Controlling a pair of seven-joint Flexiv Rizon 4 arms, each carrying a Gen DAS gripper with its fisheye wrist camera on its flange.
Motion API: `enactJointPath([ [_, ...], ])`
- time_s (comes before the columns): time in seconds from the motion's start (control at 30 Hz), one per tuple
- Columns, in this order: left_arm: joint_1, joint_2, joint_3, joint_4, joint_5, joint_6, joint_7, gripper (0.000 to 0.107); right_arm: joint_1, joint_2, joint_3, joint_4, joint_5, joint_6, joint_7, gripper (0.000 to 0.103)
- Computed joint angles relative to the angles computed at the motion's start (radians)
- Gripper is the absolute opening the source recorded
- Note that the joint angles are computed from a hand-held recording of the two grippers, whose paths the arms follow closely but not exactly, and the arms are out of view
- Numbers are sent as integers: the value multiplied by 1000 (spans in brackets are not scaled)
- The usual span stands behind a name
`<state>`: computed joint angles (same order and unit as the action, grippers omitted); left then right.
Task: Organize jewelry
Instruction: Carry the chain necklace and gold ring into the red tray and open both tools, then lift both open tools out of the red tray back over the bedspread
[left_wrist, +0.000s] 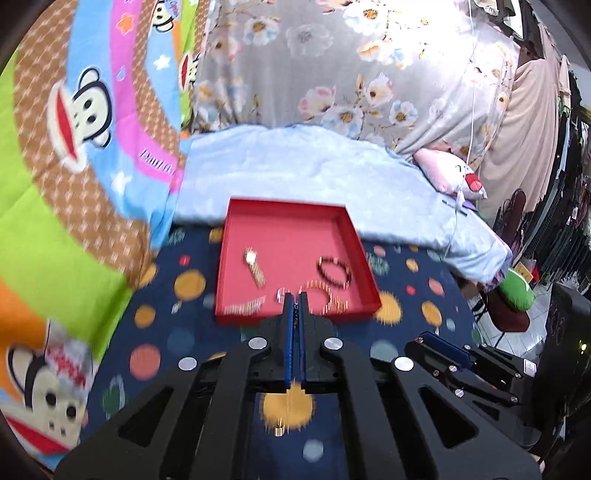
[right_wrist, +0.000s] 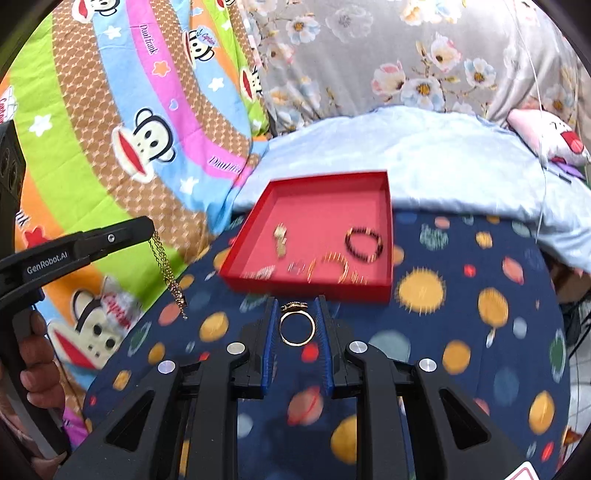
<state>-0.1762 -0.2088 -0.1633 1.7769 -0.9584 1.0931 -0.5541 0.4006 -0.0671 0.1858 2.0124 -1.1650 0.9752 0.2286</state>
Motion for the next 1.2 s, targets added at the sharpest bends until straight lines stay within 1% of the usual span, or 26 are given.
enactJointPath([
  [0.07,-1,-38,-8,-53,23,-5,-26,1,-16,-17,-20,-21,-7,24,-20,19],
  [0.27,0,-196,-41,-264,163,-4,-156,1,-58,-85,-76,-93,-4,98,-78,19],
  [0.4,-8,-306,-46,-423,282,-35,-262,1,-72,-159,-114,-167,52,129,-170,19],
  [0.43,-20,-350,-38,-487,328,-48,-299,1,-76,-187,-122,-196,85,140,-217,19],
  [0.47,-21,-372,-41,-520,351,-56,-319,1,-74,-202,-132,-212,100,143,-239,19],
  [0.53,-34,-450,-35,-644,410,-105,-382,1,-74,-245,-149,-260,150,149,-310,19],
  [0.57,-45,-477,-22,-689,416,-128,-396,1,-75,-270,-156,-289,185,149,-351,19],
  [0.6,-49,-524,-24,-766,461,-157,-443,1,-75,-292,-164,-314,219,151,-385,19],
  [0.63,-55,-554,-17,-816,484,-177,-468,1,-81,-319,-168,-344,265,158,-423,19],
  [0.7,-73,-641,0,-960,529,-244,-524,1,-83,-348,-181,-375,327,179,-462,19],
  [0.8,-91,-749,16,-1137,577,-325,-581,1,-95,-402,-183,-430,441,192,-538,19],
  [0.9,-105,-847,29,-1303,605,-422,-617,1,-99,-443,-171,-480,546,174,-622,19],
  [0.97,-110,-867,27,-1328,616,-427,-619,1,-84,-456,-186,-492,578,166,-652,19],
  [1.03,-110,-856,19,-1287,625,-386,-611,3,-63,-458,-213,-490,582,173,-650,22],
  [1.1,-114,-855,28,-1278,640,-376,-620,13,-50,-453,-234,-477,586,192,-635,22],
  [1.13,-114,-852,29,-1272,644,-371,-626,23,-46,-449,-242,-469,586,203,-628,22],
  [1.2,-105,-808,21,-1186,648,-315,-628,33,-25,-423,-274,-429,560,238,-579,22],
])
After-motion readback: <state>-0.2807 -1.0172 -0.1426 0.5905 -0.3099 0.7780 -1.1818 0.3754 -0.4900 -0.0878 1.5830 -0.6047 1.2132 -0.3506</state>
